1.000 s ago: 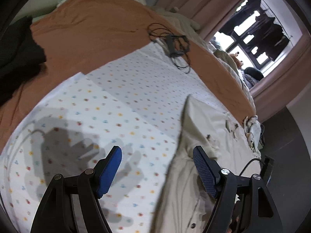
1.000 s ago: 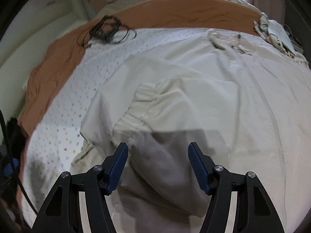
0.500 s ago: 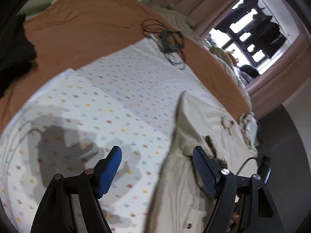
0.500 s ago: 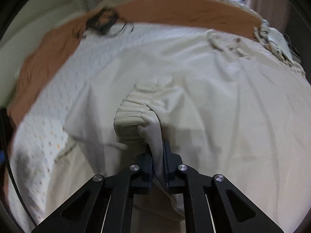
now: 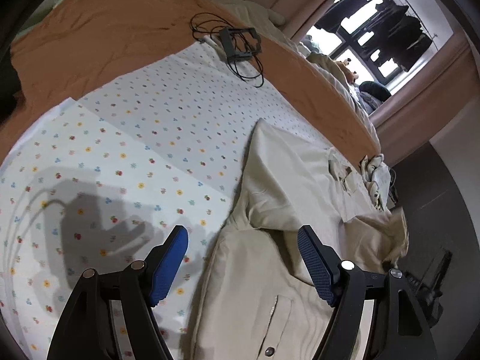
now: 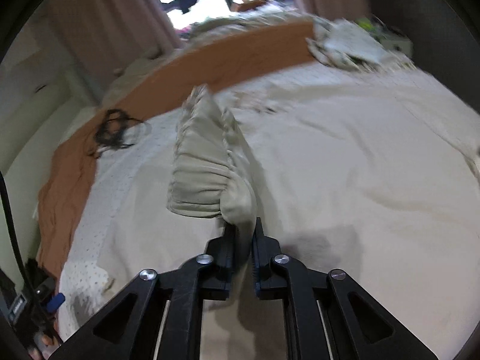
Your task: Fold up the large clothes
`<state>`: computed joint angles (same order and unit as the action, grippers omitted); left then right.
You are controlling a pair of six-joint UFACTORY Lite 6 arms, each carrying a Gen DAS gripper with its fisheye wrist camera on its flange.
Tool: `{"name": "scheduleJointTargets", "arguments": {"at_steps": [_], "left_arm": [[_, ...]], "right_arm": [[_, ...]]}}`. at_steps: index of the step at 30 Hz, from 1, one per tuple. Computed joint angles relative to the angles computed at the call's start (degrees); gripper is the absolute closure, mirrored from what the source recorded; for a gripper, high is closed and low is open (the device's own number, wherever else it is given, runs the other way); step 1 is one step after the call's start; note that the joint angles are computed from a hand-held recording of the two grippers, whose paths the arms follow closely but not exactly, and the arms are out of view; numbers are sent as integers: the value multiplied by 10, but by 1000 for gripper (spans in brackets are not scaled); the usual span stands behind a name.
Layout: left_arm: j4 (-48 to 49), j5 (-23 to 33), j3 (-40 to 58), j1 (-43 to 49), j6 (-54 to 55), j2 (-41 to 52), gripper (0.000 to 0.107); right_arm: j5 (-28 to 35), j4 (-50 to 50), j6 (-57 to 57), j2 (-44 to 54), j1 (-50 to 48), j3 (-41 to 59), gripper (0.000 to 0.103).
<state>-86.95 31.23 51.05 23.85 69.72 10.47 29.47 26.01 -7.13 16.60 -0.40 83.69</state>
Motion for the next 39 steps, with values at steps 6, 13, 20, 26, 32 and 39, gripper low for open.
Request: {"name": "scheduleJointTargets", "arguments": {"at_steps": [6,13,20,26,32,39], "left_arm": [[-6,-30,22,-36,-1,31,31],[11,-75,78,-74,17,97,31],[74,-118,132,-118,-23,161,44],[211,-160,201,-146,-163,236,61],[247,-187,208,-160,-195,251,62],[261,-195,215,-163,-219,251,74]], "right_arm": [[52,22,24,22,-86,-17,39],[55,176,-106,64,-145,-42,39],[77,101,-47,153,-144,56,47],[112,51,-12,217,-148,161,56],[120,52,-33,149,-167,80,34],[130,40,-63,131,-167,44,34]]}}
